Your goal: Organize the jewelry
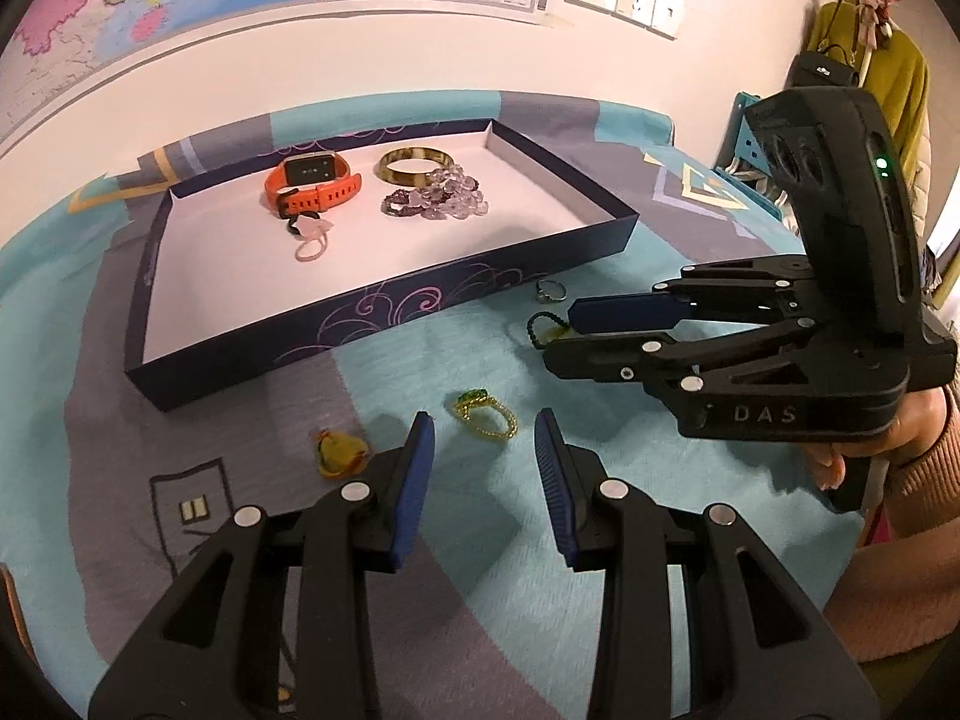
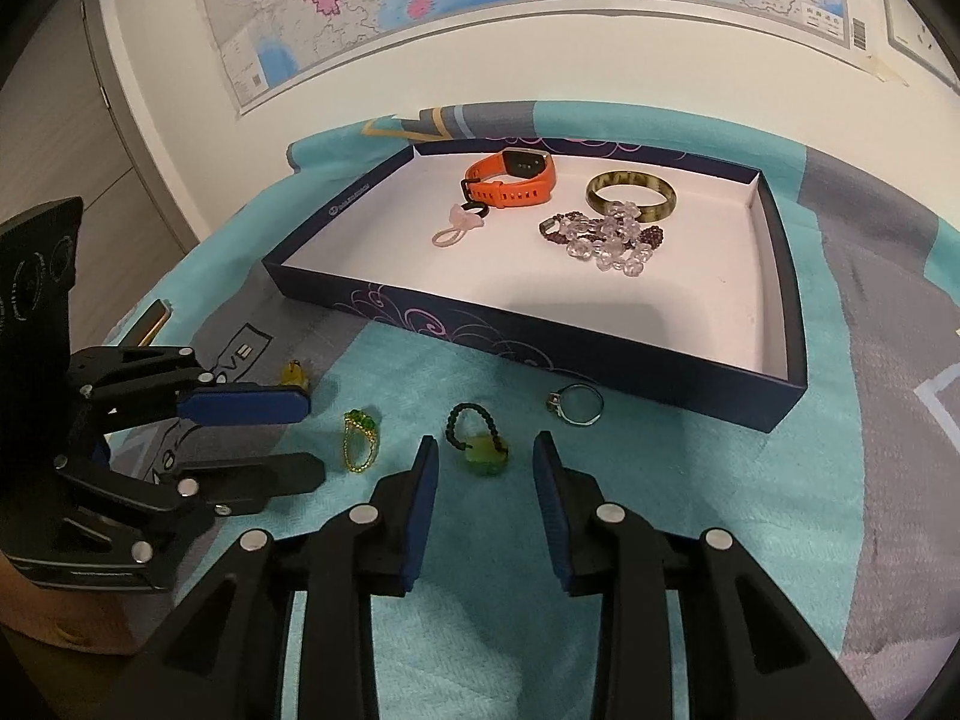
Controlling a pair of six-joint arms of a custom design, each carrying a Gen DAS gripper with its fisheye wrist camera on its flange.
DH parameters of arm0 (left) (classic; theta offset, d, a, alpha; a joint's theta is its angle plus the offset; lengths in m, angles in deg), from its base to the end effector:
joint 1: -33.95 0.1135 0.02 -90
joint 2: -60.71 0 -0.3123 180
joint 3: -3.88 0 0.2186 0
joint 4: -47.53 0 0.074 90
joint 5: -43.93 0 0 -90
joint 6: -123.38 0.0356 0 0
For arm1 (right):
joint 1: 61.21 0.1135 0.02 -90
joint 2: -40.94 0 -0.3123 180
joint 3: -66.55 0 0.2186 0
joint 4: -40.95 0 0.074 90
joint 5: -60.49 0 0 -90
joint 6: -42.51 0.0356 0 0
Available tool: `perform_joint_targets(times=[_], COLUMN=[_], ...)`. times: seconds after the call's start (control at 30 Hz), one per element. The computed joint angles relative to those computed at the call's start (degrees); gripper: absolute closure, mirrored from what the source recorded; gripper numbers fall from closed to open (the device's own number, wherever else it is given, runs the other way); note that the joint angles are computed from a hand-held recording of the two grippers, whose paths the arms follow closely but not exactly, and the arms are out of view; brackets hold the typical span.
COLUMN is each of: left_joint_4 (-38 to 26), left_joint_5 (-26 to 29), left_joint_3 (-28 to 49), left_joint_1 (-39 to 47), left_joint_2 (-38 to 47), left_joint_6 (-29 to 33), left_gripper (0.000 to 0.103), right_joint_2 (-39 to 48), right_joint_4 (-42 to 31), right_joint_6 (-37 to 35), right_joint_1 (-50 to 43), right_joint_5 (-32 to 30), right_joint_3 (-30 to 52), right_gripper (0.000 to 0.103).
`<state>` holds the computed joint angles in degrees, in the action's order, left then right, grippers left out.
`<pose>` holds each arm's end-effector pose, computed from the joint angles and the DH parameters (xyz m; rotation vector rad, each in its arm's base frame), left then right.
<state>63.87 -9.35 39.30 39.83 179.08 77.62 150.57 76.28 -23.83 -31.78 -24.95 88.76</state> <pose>0.2369 0.0030 0.0772 0.9682 2.2689 -0.5241 0.1773 0.0968 0.1029 -0.0917 2.4982 0.2946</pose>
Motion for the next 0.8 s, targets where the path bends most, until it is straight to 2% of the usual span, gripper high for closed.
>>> perform_joint_targets(times=[0.4, 0.43, 0.47, 0.5, 0.6, 0.8], left_joint_4=[0.62, 0.74, 1.39, 1.82, 1.63, 1.34], left_joint_5=[-2.24, -2.77, -3.18, -3.50, -3.80, -3.60], left_joint_3=[1.91, 2.02, 1.85, 1.73, 2.03, 2.14], left_joint_1=[-3.83, -4.17, -4.32, -4.44, -4.36, -3.99], left_joint_2=[2.31, 2.50, 2.60, 2.62, 2.67, 2.59], left_joint_6=[-3.60, -3.98, -4.28, -4.51, -4.98, -5.02], left_gripper=[0.069, 0.070, 0.075, 0.080, 0.088, 0.093], right_joint_2=[0.15, 0.17, 0.20, 0.14, 0.09, 0.08], right_joint_4=[-2.82, -3.14, -3.64, -3.89, -3.82, -2.64], right_joint_6=[-1.20, -1.28, -1.43, -1.43, -1.60, -1.84], right_joint_1=[1.17, 1.25, 1.35, 1.42, 1.34, 1.11], right_joint_5=[1.49, 1.68, 1.84, 2.01, 2.10, 1.30], right_joint_3=[2.01, 2.23, 2.52, 2.62, 2.52, 1.83], right_gripper=[0.072, 0.075, 0.081, 0.082, 0.084, 0.085])
